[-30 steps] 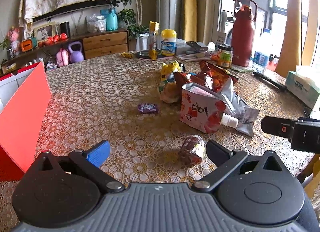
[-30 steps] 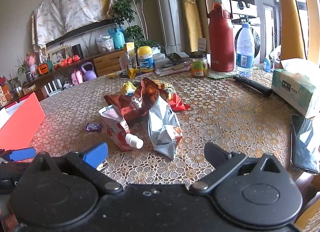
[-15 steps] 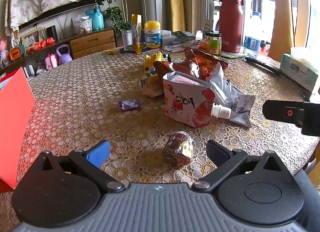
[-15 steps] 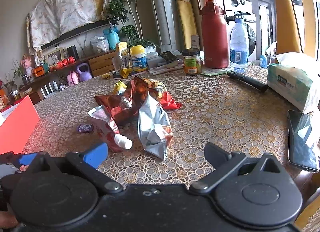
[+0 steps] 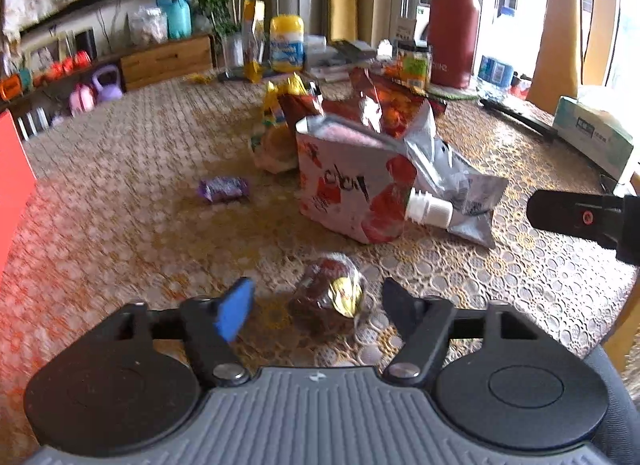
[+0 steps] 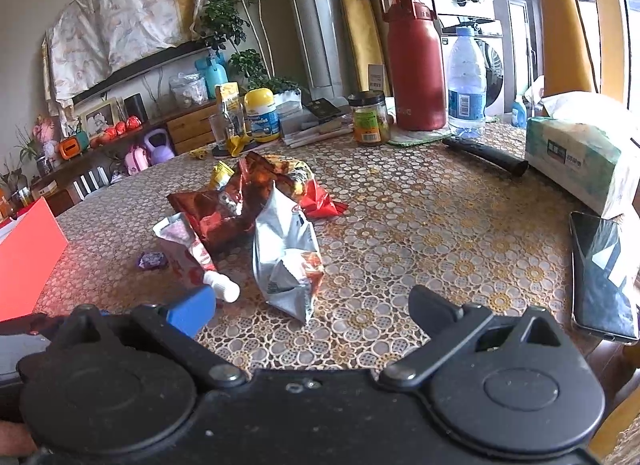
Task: Organize snacks
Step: 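Grasp the brown wrapped snack with the left gripper while the right gripper grasps the silver foil bag, then carry both snacks into the white box and open both grippers to release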
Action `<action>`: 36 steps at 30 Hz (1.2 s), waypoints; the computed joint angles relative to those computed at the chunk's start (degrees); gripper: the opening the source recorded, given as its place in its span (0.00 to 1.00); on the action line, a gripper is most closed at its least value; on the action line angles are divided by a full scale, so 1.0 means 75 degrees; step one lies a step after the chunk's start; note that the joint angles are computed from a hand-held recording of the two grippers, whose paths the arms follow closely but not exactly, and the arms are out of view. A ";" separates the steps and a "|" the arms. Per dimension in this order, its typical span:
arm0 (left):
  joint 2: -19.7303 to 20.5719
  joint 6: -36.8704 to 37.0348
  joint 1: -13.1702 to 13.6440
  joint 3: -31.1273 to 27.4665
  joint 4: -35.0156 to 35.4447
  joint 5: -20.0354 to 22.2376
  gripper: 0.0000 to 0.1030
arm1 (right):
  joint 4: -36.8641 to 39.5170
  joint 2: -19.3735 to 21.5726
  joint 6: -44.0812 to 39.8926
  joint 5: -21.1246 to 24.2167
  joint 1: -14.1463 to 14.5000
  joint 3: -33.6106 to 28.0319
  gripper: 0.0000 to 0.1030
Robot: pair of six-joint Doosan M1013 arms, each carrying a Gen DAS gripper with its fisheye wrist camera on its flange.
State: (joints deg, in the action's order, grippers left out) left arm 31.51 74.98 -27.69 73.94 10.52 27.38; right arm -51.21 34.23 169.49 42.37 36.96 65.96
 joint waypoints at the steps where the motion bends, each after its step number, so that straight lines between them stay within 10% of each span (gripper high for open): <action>1: -0.0014 -0.0129 -0.0015 0.0050 0.0195 -0.0089 0.60 | 0.0022 0.0010 -0.0028 0.0001 -0.0006 -0.0013 1.00; 7: -0.0066 -0.0204 0.0009 0.0197 0.0248 -0.0396 0.35 | 0.0076 0.0121 -0.0256 -0.0042 -0.0070 -0.0129 1.00; 20: -0.0259 0.0219 0.0142 0.0484 -0.0384 -0.0925 0.35 | 0.0475 0.0686 -0.1208 0.0013 -0.0284 -0.0940 0.98; 36: -0.0678 -0.0665 0.0284 0.0948 0.0222 -0.1493 0.35 | 0.1086 0.0841 -0.1760 -0.0611 -0.0330 -0.1033 0.34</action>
